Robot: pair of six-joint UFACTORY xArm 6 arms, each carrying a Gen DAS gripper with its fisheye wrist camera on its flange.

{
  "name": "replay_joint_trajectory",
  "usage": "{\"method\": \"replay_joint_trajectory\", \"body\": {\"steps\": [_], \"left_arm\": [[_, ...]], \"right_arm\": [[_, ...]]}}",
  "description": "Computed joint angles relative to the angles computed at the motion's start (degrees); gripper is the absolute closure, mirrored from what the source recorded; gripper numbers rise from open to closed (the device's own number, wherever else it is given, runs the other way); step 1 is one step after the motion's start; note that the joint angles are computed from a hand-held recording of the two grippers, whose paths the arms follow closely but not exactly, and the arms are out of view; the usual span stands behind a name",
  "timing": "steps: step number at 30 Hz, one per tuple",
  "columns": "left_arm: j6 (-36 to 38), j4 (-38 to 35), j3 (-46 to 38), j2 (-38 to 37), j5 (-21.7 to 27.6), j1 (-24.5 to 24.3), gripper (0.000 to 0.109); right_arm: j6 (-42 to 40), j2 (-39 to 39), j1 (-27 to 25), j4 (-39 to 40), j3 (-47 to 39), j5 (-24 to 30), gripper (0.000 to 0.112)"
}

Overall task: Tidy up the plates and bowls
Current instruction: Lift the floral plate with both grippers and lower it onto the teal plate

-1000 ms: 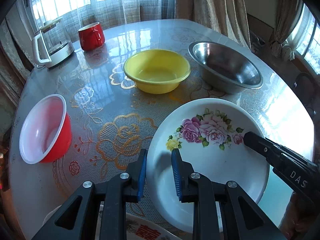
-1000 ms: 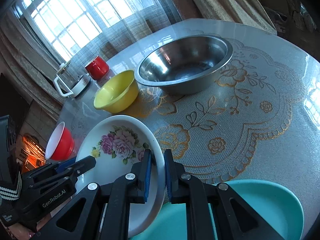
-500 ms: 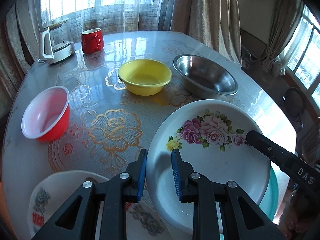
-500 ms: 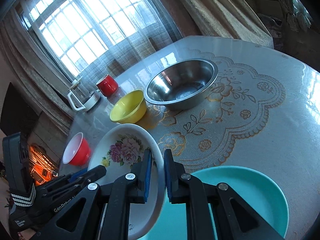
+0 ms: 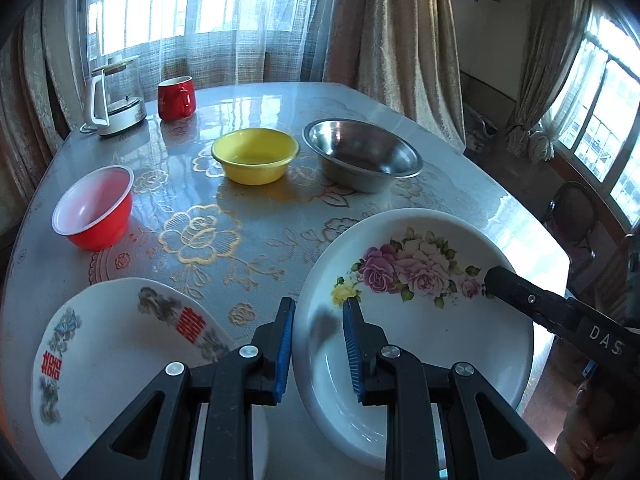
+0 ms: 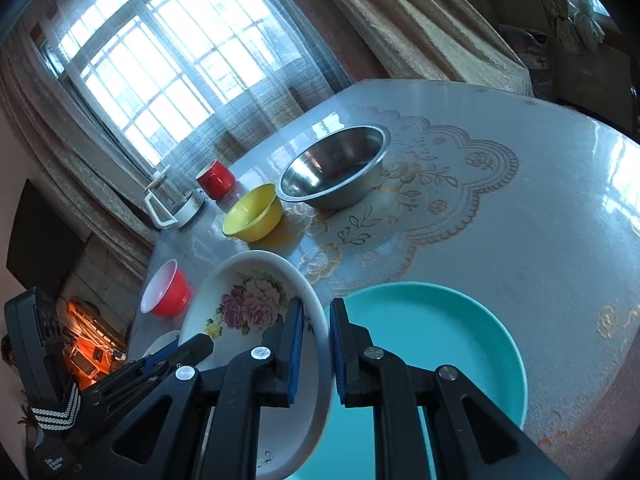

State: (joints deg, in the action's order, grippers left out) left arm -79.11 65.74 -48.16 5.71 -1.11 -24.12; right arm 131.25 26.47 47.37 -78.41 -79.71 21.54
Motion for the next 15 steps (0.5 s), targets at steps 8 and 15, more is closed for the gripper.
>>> {"method": "replay_joint_trajectory", "body": {"steps": [8, 15], "left_arm": [[-7.7, 7.2, 0.0, 0.3, 1.1, -3.5, 0.084], [-9.9, 8.7, -1.3, 2.4, 2.5, -6.3, 0.084]], "right_arm": [[6.3, -5.1, 0.9, -2.9, 8.0, 1.3, 0.098], [10.7, -7.5, 0.6, -4.6, 12.5, 1.5, 0.098]]}}
